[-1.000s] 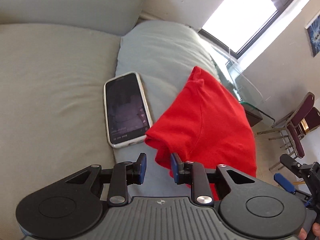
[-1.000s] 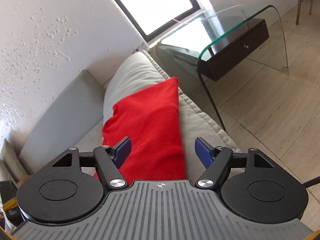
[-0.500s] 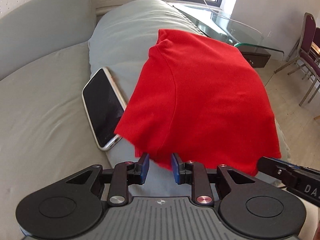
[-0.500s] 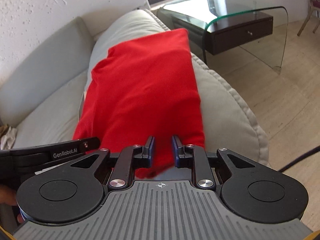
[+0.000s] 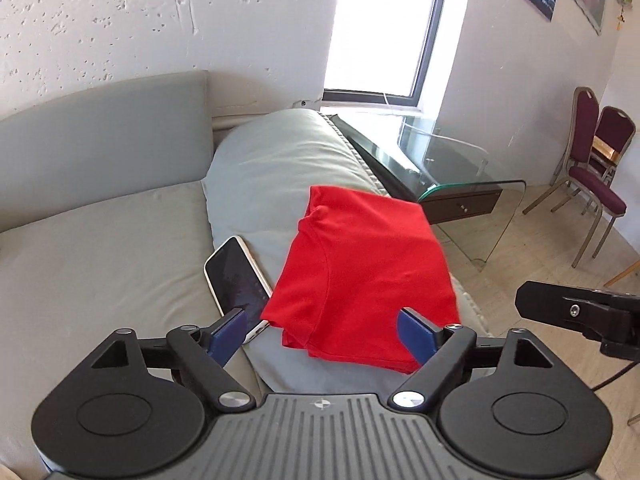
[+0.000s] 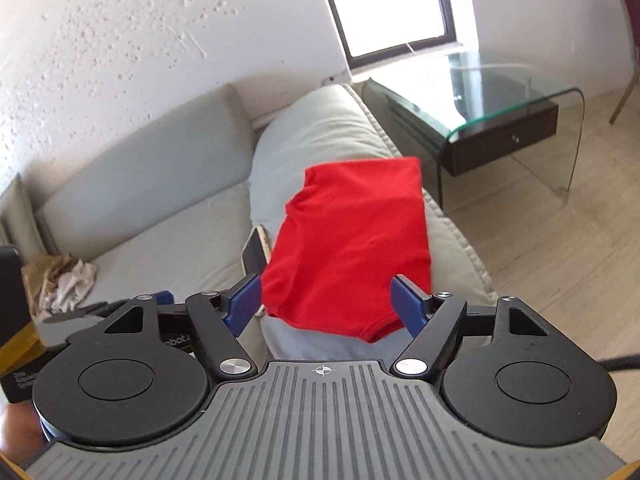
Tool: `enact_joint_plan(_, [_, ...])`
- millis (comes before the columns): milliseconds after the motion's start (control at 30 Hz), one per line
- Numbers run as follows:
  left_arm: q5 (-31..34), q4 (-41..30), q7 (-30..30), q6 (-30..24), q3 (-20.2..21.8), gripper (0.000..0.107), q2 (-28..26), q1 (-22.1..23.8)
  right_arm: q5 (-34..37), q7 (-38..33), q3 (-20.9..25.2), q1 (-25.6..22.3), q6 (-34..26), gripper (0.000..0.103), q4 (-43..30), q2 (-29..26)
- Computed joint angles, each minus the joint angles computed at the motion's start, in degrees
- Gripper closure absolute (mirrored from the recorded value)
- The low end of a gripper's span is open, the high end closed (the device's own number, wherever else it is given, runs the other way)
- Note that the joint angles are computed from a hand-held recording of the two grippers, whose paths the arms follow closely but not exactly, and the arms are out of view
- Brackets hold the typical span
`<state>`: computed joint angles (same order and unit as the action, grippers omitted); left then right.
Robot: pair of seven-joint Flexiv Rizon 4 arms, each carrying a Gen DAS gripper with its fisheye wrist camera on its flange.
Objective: Fold clothes
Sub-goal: 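Open both grippers and withdraw from the folded shirt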
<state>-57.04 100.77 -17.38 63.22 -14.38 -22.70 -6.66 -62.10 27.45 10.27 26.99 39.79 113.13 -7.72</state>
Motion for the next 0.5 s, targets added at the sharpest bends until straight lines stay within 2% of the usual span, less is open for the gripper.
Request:
enact_joint_plan(67, [-0.65,0.64,-0.47,-2.33,0.26,0.019,1.52,0.66,1.9,-1.92,0.81,1.09,-3.97,0.022,-1.46,0.66])
enact_joint_plan(233, [-3.47,2.16,0.95,-5.31,1.45,0.016,4.48,0.56,2.79,1.84,2.67,2.66,-9.73,0.014,-2.34,3.34])
enact_joint_plan(333, [-5.06,2.9,1.92,-7.31,2.48,0.014,6.14,0.23,4.95,-1.13,4.11,4.42,-16.33,0.012,-4.59,3.5])
enact_joint_plan(500, [-7.07,3.61,2.88,-7.06,3.66,0.009,7.28,-1.45,7.1,-5.66,5.11,5.98,-21.68,0.01,-6.73,3.95])
